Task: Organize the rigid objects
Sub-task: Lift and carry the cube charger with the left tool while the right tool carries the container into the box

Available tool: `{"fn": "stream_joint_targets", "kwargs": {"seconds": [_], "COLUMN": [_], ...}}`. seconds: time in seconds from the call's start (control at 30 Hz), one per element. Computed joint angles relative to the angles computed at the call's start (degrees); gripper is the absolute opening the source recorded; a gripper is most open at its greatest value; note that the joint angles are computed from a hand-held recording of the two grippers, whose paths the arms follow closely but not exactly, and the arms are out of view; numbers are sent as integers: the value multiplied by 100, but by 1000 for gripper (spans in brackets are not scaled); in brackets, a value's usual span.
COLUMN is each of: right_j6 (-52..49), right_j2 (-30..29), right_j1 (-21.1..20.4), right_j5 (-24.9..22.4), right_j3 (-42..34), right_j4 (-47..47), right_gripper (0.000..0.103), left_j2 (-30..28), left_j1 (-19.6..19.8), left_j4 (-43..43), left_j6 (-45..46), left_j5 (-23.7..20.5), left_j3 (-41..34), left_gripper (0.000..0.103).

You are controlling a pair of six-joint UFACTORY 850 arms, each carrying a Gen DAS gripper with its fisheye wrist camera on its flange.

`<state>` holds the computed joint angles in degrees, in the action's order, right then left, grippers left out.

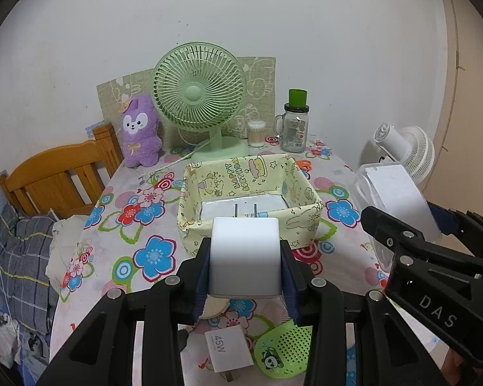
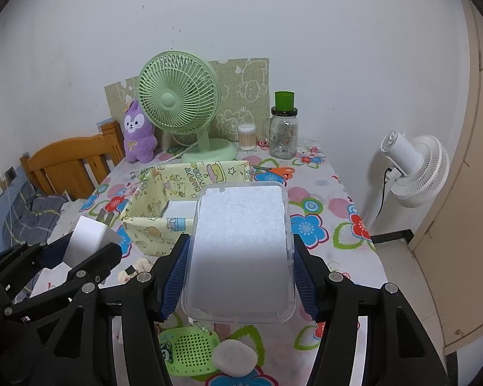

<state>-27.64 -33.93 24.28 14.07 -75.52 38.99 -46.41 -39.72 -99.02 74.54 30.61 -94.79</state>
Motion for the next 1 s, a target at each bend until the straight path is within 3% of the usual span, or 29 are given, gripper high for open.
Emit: {"fn": "stream_joint_targets", "kwargs": {"seconds": [0.3,0.7,1.0], "right_j6": [-568,-2767,-3685], "right_j2": [-276,-759,-1065], "right_j1": [-11,-15,-35], "right_j5": [-209,-342,-432], "right_j3": [-424,-1104,-1568], "right_j4": [469,2557,3405], "right_gripper": [62,62,62], "left_j2": [-128,-442,-664], "left_j1": [118,276,379], "left_j4": [-163,-620,-938], "left_j6": [285,891,1252], "left_j5": [-68,-212,-176], "left_j3": [-268,-744,-1106], "left_gripper": [40,40,40]}}
